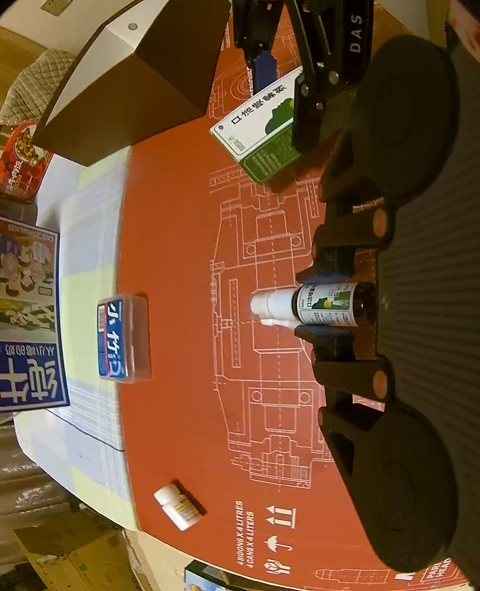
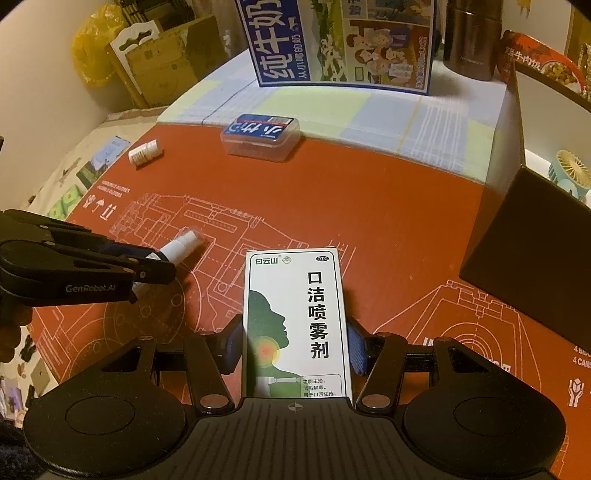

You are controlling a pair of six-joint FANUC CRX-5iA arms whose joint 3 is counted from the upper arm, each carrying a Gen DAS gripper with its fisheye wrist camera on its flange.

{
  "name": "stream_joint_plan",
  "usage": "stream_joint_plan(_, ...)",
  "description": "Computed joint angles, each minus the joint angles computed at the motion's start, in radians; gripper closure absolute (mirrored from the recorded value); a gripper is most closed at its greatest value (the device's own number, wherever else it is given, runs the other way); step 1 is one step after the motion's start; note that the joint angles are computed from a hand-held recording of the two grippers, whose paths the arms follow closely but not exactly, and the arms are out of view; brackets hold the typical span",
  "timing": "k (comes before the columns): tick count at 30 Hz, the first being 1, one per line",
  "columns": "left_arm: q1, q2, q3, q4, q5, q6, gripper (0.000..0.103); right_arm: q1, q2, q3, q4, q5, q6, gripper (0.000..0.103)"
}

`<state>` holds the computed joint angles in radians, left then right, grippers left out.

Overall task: Organize rigid objects
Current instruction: 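Lift the spray bottle and spray box with both tools toward the open box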

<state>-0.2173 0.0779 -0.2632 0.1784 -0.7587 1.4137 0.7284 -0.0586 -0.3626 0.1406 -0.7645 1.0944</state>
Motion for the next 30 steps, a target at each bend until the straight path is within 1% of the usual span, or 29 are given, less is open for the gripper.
stream_joint_plan(4,0.003,0.015,0.009,0.006,-0.023,-0.003,0.084,0.000,-0.005,-0.003,0.006,0.000,-0.011,0.051)
stream_joint_plan(10,0.010,0.039,0.024,0.008,-0.059,0.028,0.083,-0.004,-0.008,-0.006,0.005,-0.005,-0.021,0.051)
stream_joint_plan(16,0.000,0.053,0.043,-0.004,-0.056,0.022,0.083,-0.007,-0.008,-0.007,0.006,-0.005,-0.027,0.051)
stream_joint_plan(23,-0.007,0.036,0.028,0.043,-0.024,-0.040,0.084,-0.009,-0.020,-0.013,0.015,0.001,-0.038,0.051)
stream_joint_plan(30,-0.018,0.016,0.033,0.078,-0.003,-0.072,0.084,-0.016,-0.042,-0.013,0.023,0.007,-0.053,0.051)
